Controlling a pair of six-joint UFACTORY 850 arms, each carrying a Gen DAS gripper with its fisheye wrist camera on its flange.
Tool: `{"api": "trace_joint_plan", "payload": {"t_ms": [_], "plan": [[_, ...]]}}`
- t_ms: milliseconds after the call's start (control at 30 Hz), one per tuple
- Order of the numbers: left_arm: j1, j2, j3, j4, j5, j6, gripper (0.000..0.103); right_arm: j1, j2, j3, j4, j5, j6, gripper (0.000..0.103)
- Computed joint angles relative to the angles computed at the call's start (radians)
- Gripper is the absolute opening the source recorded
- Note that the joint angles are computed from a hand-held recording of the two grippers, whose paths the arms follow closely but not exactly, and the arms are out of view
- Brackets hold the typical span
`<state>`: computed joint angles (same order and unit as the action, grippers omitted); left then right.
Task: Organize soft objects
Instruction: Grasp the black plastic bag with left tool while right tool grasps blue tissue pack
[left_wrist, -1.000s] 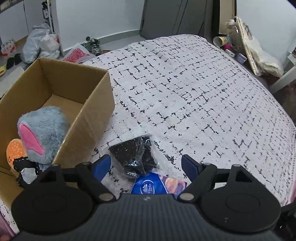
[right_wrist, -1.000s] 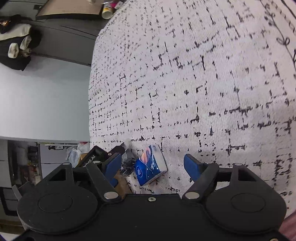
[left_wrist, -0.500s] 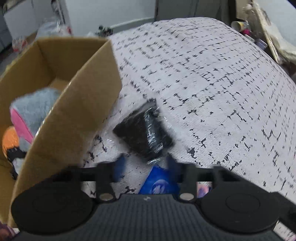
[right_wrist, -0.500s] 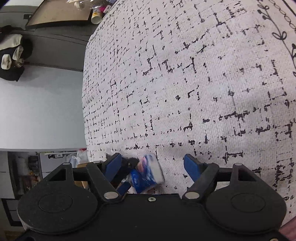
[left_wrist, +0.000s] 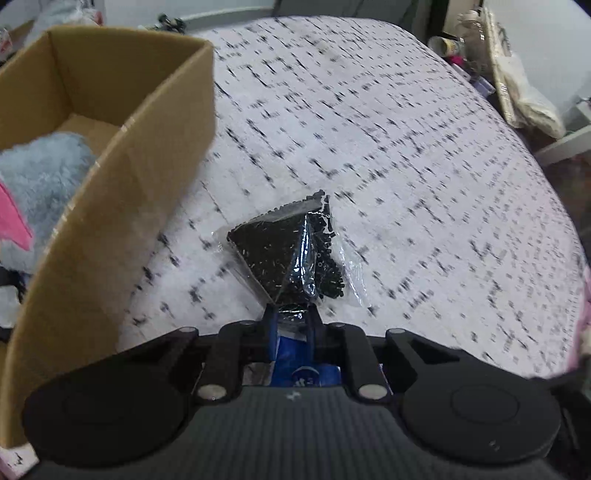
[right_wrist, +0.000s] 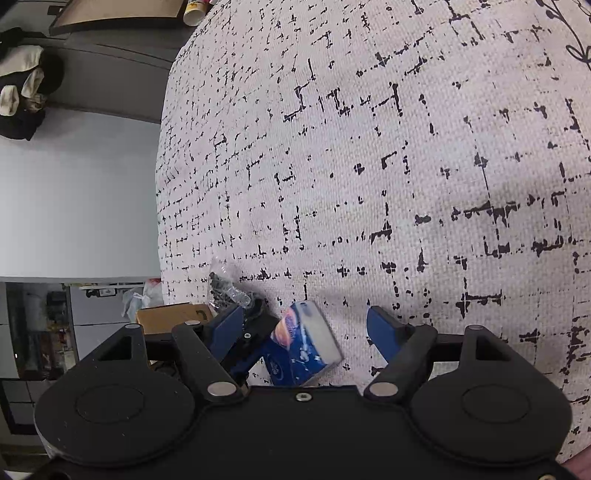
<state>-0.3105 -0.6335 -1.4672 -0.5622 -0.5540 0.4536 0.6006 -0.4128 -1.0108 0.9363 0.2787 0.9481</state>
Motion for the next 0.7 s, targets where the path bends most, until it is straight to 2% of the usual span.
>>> {"api": "trace_joint_plan", "payload": {"t_ms": [133, 233, 300, 400, 467, 567, 700], "plan": [[0.008, 0.01, 0.016, -0.048, -0.036, 0.063, 0.014, 0.005, -0.012, 0.002, -0.032, 0.027, 0.071, 0.073], [0.018, 0.011, 0.018, -0.078, -0.075, 0.082, 0.014, 0.008, -0.016, 0.015, -0.154, 0.055, 0.225, 0.071], [0.023, 0.014, 0.02, -0.087, -0.085, 0.089, 0.014, 0.011, -0.016, 0.011, -0.121, 0.049, 0.195, 0.068], [0.03, 0.015, 0.019, -0.091, -0.098, 0.084, 0.014, 0.015, -0.012, 0.008, -0.05, 0.035, 0.125, 0.053], [0.035, 0.017, 0.019, -0.097, -0.102, 0.089, 0.014, 0.019, -0.006, 0.018, -0.04, 0.031, 0.125, 0.04], [0.042, 0.016, 0.017, -0.108, -0.109, 0.094, 0.014, 0.026, 0.009, 0.033, -0.064, 0.041, 0.173, 0.032], [0.048, 0.016, 0.015, -0.118, -0.125, 0.099, 0.014, 0.041, 0.036, 0.053, -0.028, 0.114, 0.11, 0.03]]}}
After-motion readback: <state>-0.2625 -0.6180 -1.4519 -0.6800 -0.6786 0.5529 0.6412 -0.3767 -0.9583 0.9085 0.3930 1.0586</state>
